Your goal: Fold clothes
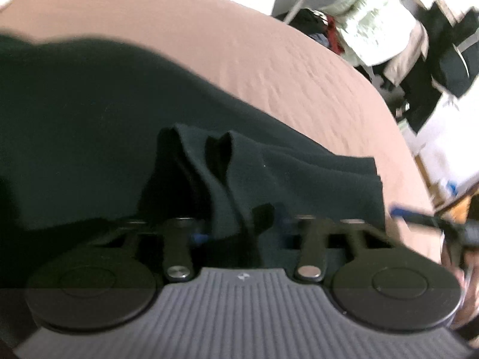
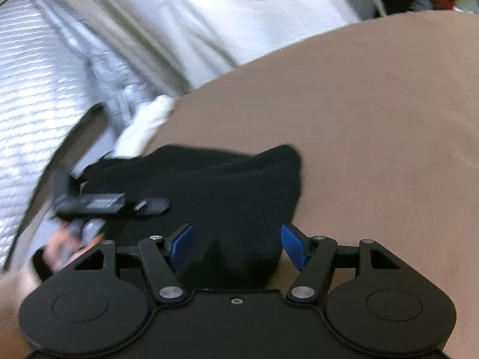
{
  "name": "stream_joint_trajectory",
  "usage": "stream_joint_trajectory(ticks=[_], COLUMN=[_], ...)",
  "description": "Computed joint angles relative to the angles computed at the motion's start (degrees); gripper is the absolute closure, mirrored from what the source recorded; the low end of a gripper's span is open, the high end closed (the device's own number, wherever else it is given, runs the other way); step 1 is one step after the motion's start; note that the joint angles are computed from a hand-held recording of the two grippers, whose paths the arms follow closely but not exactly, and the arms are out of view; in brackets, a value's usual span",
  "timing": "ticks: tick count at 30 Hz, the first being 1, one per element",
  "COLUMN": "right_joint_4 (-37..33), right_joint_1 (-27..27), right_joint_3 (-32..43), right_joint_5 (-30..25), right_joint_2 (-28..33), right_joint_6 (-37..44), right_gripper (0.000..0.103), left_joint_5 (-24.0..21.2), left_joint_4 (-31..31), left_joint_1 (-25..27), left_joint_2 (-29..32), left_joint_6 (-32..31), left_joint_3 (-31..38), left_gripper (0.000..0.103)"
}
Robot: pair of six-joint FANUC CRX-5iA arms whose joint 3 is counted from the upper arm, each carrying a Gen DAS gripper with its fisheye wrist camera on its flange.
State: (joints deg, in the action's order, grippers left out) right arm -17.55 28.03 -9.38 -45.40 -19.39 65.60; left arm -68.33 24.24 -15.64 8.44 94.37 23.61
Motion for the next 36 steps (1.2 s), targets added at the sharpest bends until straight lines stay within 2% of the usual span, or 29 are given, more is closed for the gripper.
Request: stream_joint_trajectory(ticks=[2, 3, 4, 5, 6, 8, 9, 10, 11, 12, 13, 14, 16, 17, 18, 19, 20, 21, 22, 25, 26, 28, 29, 31, 33, 34, 35, 36], right_joint_4=[3.8, 4.5, 4.3, 4.0, 5.3, 10.3, 14.2, 16.9, 20.5, 24.0, 27.9, 29.1, 29.2, 30.5, 34.9, 39.9, 46.1, 49.2, 49.4, 42.8, 41.0, 38.9, 39.7, 44.7, 49.3, 51.7, 52.3, 52.3], right_joint_1=[1.4, 1.6, 1.4, 1.1, 1.6, 3.3, 4.1, 4.5, 5.0, 5.5, 6.2, 6.4, 6.0, 6.3, 7.3, 8.3, 10.2, 11.8, 13.2, 16.8, 18.6, 22.3, 24.5, 28.7, 32.1, 33.1, 33.8, 33.9], right_joint_3=[-0.7, -1.3, -1.3, -1.3, -3.1, -7.8, -10.2, -11.6, -12.0, -12.1, -11.6, -10.1, -9.6, -10.3, -11.7, -13.2, -14.6, -15.3, -16.5, -19.0, -20.2, -22.7, -23.9, -26.4, -28.5, -29.3, -28.7, -27.1], right_joint_5=[4.4, 6.4, 7.2, 7.7, 10.9, 18.6, 22.1, 24.3, 24.0, 23.1, 20.6, 16.9, 14.5, 14.4, 13.8, 12.8, 10.3, 8.3, 9.3, 13.1, 14.0, 15.4, 14.4, 10.6, 7.6, 7.0, 5.5, 5.3], right_joint_2=[3.0, 4.4, 5.0, 5.6, 4.2, 0.7, -0.9, -1.7, -1.2, -0.5, 0.8, 2.6, 3.7, 3.0, 1.8, 0.7, -0.7, -2.2, -4.4, -11.0, -13.1, -16.4, -17.2, -18.2, -19.1, -19.7, -19.7, -17.7], right_joint_6=[-4.0, -4.4, -2.5, -0.3, -1.0, -5.3, -9.7, -13.2, -15.9, -18.1, -20.6, -22.2, -26.3, -29.6, -34.6, -40.1, -45.8, -48.4, -48.8, -43.6, -42.0, -39.7, -39.8, -42.9, -46.8, -49.5, -50.4, -50.0], right_gripper=[0.033, 0.039, 0.071, 0.079, 0.085, 0.088, 0.088, 0.088, 0.088, 0.087, 0.085, 0.081, 0.078, 0.074, 0.072, 0.063, 0.059, 0.059, 0.059, 0.057, 0.052, 0.045, 0.045, 0.046, 0.046, 0.046, 0.046, 0.046], left_joint_5=[1.2, 2.2, 2.8, 3.1, 3.8, 6.3, 7.5, 8.4, 8.4, 6.6, 3.0, -1.6, -8.5, -9.4, -7.4, -6.5, -5.7, -4.5, -3.2, -0.4, -0.6, -0.2, -0.2, -1.0, -1.5, -1.9, -2.7, -3.1], left_joint_4=[1.7, 2.6, 3.4, 4.0, 4.7, 6.2, 6.6, 4.8, 0.0, -7.4, -13.2, -16.0, -17.8, -17.6, -15.9, -14.5, -13.0, -11.0, -7.9, 5.3, 6.4, 3.4, 1.8, -0.2, -1.6, -4.6, -7.9, -8.1], left_joint_1=[-0.2, -0.4, -0.5, -0.6, -0.6, -0.5, -0.3, -0.4, -1.0, -2.4, -3.7, -4.4, -4.7, -4.5, -3.5, -2.5, -1.3, 0.1, 1.7, 6.6, 6.8, 5.1, 4.2, 1.9, -0.2, -1.5, -2.8, -3.0], left_joint_2=[-0.1, -0.3, -0.2, 0.0, 0.0, -0.3, -0.3, -0.2, 0.3, 1.4, 3.1, 4.9, 6.7, 6.2, 4.0, 2.4, 0.8, -0.8, -2.3, -5.5, -5.5, -5.6, -5.7, -5.0, -4.7, -4.6, -4.2, -3.8], left_joint_6=[-4.0, -5.8, -7.6, -9.3, -10.8, -13.3, -13.8, -12.1, -8.5, -3.4, 0.3, 1.9, 3.6, 3.9, 4.0, 5.3, 7.3, 9.1, 10.4, 11.6, 12.6, 15.3, 16.7, 15.3, 12.0, 12.1, 12.1, 11.6], left_joint_3=[0.1, 0.1, 0.5, 1.5, 2.1, 2.5, 2.7, 3.4, 5.2, 8.4, 11.9, 14.8, 17.1, 16.1, 12.8, 10.7, 8.8, 6.1, 3.2, -6.4, -7.2, -6.7, -6.4, -4.8, -4.2, -3.1, -1.3, -0.5], left_gripper=[0.091, 0.091, 0.092, 0.092, 0.092, 0.092, 0.092, 0.085, 0.071, 0.066, 0.064, 0.064, 0.062, 0.062, 0.059, 0.045, 0.031, 0.027, 0.026, 0.025, 0.025, 0.022, 0.015, 0.009, 0.011, 0.033, 0.073, 0.078])
